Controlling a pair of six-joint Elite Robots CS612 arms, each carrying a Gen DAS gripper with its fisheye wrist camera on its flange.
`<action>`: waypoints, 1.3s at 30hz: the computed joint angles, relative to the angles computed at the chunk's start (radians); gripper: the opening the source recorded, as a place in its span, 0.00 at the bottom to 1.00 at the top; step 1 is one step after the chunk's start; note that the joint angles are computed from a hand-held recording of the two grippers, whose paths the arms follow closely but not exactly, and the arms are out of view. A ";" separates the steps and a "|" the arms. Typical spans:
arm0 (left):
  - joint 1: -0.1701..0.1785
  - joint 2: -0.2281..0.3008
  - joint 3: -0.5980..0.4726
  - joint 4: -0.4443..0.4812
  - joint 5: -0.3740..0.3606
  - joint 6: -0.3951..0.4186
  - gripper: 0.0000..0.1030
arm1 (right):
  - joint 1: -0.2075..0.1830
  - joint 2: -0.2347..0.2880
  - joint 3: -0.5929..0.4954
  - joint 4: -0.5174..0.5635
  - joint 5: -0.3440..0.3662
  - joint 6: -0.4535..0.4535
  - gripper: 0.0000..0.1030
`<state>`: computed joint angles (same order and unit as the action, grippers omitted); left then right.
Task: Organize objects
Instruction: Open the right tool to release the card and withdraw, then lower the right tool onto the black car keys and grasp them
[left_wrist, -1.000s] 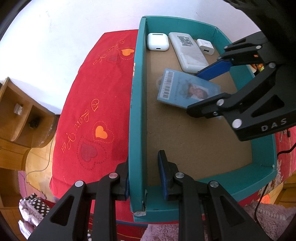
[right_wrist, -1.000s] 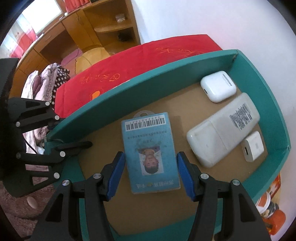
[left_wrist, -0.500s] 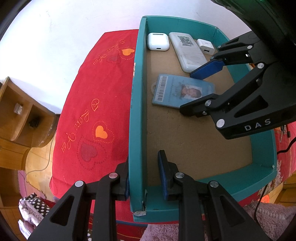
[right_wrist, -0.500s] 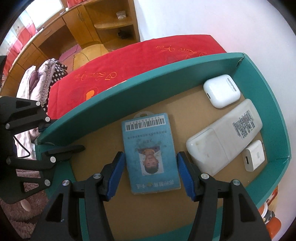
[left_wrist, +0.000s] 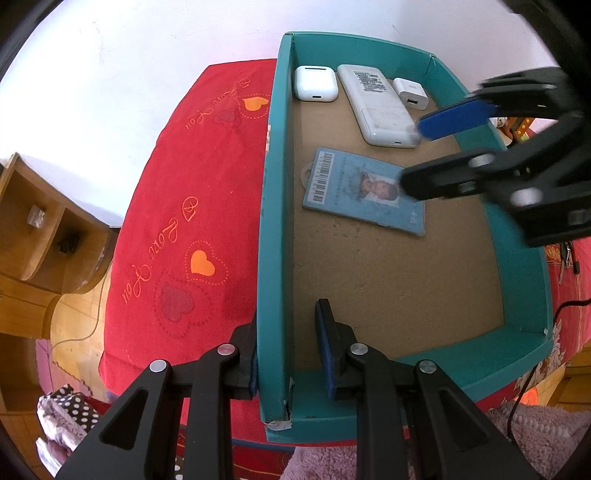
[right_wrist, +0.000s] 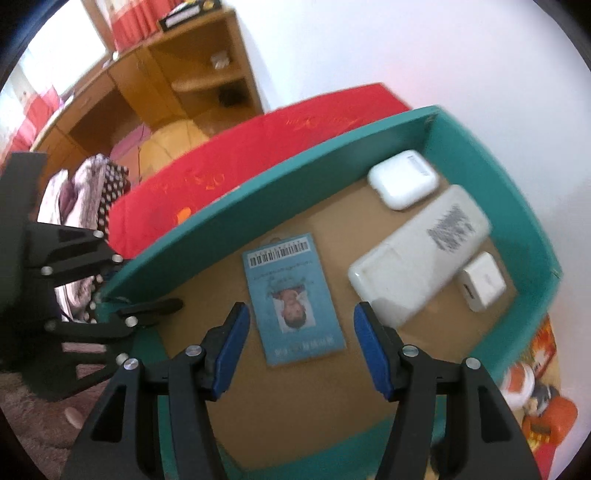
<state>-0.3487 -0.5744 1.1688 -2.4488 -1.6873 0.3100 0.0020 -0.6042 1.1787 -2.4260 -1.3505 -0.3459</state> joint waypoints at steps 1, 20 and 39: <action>0.000 0.000 0.000 0.000 0.000 -0.001 0.23 | -0.003 -0.014 0.024 -0.026 0.006 0.014 0.58; -0.001 0.003 -0.004 0.000 0.000 0.000 0.23 | -0.057 -0.193 0.351 -0.287 -0.046 0.267 0.58; -0.002 0.002 -0.003 0.002 0.000 0.001 0.23 | -0.114 -0.258 0.517 -0.367 -0.131 0.499 0.58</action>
<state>-0.3511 -0.5724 1.1657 -2.4471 -1.6875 0.3106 -0.1121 -0.8626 1.6953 -2.7933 -1.4818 0.1527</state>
